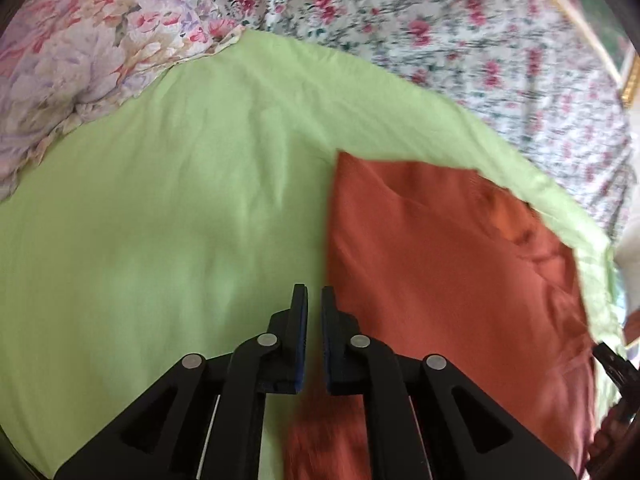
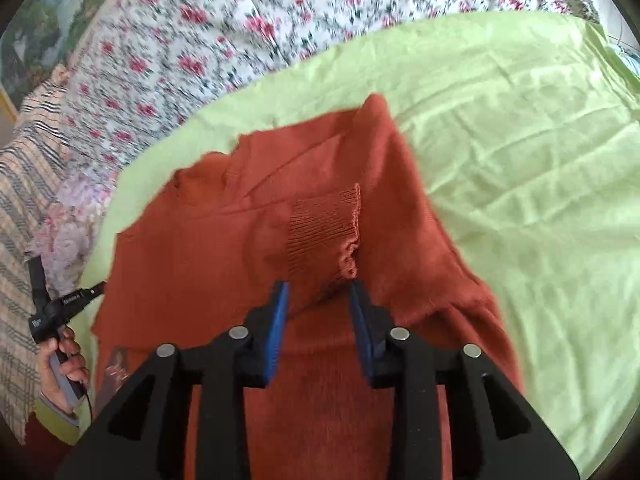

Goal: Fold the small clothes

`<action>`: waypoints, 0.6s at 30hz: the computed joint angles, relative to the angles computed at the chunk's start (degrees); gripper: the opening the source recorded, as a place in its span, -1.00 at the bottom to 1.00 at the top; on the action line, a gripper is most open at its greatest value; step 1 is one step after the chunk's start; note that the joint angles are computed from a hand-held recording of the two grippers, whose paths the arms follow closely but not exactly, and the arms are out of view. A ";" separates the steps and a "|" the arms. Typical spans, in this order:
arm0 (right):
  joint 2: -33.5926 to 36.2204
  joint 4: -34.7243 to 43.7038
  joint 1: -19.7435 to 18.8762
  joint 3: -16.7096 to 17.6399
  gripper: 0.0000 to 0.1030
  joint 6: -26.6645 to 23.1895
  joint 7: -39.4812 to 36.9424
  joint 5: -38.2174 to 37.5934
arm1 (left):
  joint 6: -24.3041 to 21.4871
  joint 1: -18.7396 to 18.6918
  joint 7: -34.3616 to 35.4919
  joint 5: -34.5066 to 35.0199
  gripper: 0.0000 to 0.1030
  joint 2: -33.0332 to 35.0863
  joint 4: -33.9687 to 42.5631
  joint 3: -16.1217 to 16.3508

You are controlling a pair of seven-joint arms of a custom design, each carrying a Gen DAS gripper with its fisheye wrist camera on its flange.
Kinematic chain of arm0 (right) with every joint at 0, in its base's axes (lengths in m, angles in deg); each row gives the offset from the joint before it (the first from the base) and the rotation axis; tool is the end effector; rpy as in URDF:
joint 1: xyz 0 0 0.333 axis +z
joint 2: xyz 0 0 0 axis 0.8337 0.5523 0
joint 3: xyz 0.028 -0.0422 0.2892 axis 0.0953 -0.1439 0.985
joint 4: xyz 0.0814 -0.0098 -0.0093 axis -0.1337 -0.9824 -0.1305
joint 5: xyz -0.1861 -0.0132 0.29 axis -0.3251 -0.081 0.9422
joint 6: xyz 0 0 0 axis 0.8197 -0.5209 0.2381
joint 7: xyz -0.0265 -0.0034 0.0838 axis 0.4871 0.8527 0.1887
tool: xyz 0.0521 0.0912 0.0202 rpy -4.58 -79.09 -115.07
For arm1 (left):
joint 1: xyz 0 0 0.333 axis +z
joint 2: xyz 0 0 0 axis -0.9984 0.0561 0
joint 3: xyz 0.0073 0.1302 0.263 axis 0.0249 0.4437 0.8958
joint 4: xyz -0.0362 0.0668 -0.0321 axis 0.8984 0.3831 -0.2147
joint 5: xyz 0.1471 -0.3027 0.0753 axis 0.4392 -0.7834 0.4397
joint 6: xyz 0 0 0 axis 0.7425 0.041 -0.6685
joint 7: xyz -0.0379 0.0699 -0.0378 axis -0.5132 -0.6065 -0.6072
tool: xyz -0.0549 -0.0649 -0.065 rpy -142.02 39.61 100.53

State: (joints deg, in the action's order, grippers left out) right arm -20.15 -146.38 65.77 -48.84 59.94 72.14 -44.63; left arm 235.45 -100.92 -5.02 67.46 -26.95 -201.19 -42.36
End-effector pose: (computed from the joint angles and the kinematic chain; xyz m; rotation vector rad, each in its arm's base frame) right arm 0.4981 0.0782 0.5536 -1.6917 1.7904 -0.2126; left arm 0.4836 -0.2621 0.5219 -2.2121 1.4345 -0.8136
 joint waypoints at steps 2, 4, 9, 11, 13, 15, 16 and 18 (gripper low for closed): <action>-3.50 -2.44 0.14 -0.72 -0.35 -0.81 -2.45 1.13 | 0.43 -1.02 -1.21 -0.87 -0.78 -3.50 -3.46 -1.12; -6.06 -3.96 -0.03 -1.29 -0.35 -2.50 -3.73 1.56 | 0.45 -2.33 -2.05 -2.77 -0.52 -7.07 -7.06 -2.54; -13.98 -9.39 -0.21 -3.08 -0.29 -7.27 -7.52 3.72 | -3.42 -5.98 -3.65 -5.54 -0.12 -13.20 -12.05 -6.59; -17.58 -11.93 -0.85 -3.09 -0.22 -9.13 -8.63 3.23 | -4.20 -7.75 -4.39 -7.79 -0.02 -16.08 -14.95 -7.44; -20.72 -14.13 -1.40 -3.21 -0.19 -10.37 -9.67 2.72 | -4.50 -9.33 -5.30 -10.19 0.05 -18.96 -18.08 -7.97; -23.61 -16.05 -1.50 -4.32 -0.17 -12.25 -10.95 3.73 | -4.01 -11.24 -6.09 -13.28 0.07 -22.14 -21.67 -8.11; -25.09 -17.02 -1.61 -5.01 -0.17 -13.34 -11.56 4.45 | -3.37 -12.30 -6.24 -14.89 0.07 -23.51 -23.36 -8.09; -28.07 -18.82 -2.37 -6.32 -0.17 -16.15 -12.68 5.34 | -1.53 -13.69 -7.00 -16.93 0.07 -25.66 -26.24 -8.34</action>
